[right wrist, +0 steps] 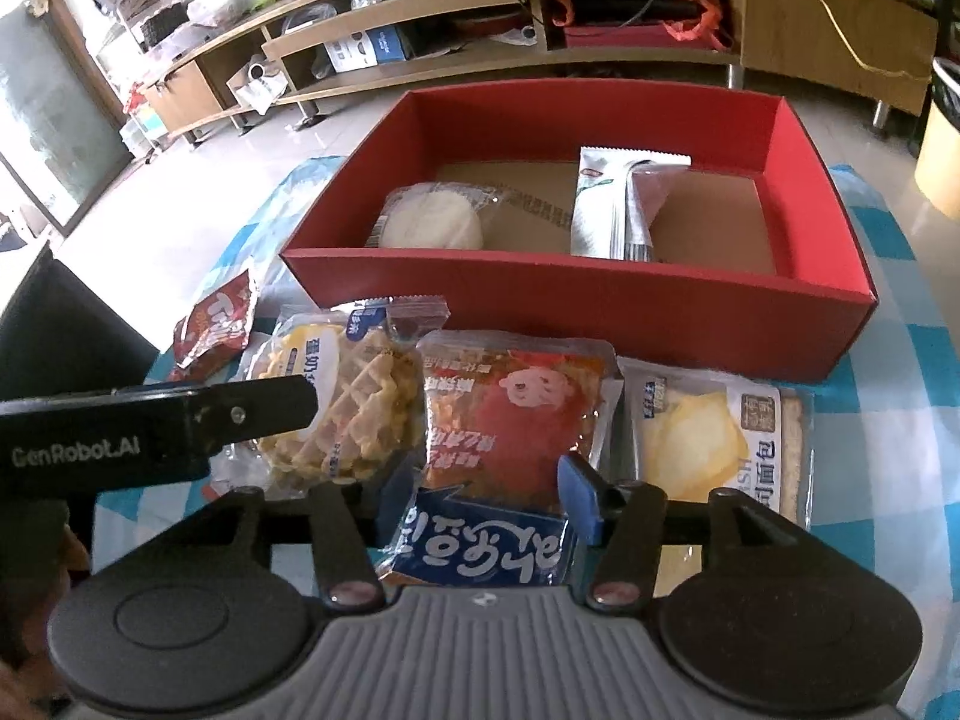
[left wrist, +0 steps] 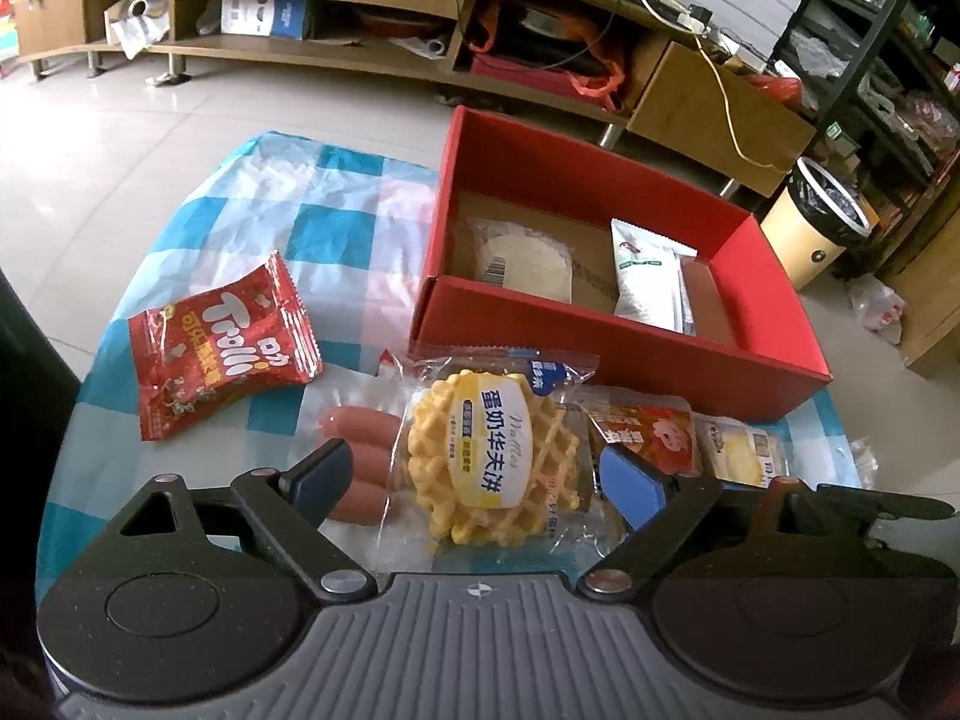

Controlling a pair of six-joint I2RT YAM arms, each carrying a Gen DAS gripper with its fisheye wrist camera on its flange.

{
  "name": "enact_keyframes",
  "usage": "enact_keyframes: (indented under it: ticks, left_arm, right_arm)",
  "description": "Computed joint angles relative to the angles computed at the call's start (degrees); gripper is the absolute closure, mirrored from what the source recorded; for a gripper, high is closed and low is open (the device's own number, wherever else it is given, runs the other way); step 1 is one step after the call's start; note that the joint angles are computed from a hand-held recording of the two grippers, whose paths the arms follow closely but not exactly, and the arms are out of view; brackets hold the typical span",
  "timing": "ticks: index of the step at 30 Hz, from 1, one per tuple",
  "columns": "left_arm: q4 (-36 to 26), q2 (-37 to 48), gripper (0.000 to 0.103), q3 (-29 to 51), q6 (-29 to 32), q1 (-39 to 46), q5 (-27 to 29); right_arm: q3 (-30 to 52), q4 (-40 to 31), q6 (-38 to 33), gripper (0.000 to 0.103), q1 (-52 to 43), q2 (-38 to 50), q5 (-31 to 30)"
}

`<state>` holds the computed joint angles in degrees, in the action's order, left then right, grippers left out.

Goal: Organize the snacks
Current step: 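Grasp the red-and-blue bread bag with the right tool while the left grasps the waffle pack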

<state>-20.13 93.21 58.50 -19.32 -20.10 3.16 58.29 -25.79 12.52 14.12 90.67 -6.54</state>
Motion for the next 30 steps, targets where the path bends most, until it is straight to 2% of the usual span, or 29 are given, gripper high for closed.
enact_keyframes:
  ticks: [7,21,24,30]
  left_arm:
    - [-0.03,2.22,0.01,1.45,0.24,-0.16,-0.13]
    - [0.44,4.15,0.009,1.95,1.97,-2.2,-3.99]
    - [0.6,4.25,0.009,1.86,2.21,-2.2,-4.2]
    - [0.43,4.59,0.009,2.05,2.88,-2.46,-4.76]
  right_arm:
    - [-0.5,1.66,-1.09,0.049,1.11,0.95,2.85]
    - [-2.56,4.83,-3.17,0.042,0.75,2.89,2.32]
    - [-4.68,7.3,-3.03,0.047,0.4,2.1,2.1]
    - [-5.87,6.7,-4.27,0.058,0.04,0.04,1.55]
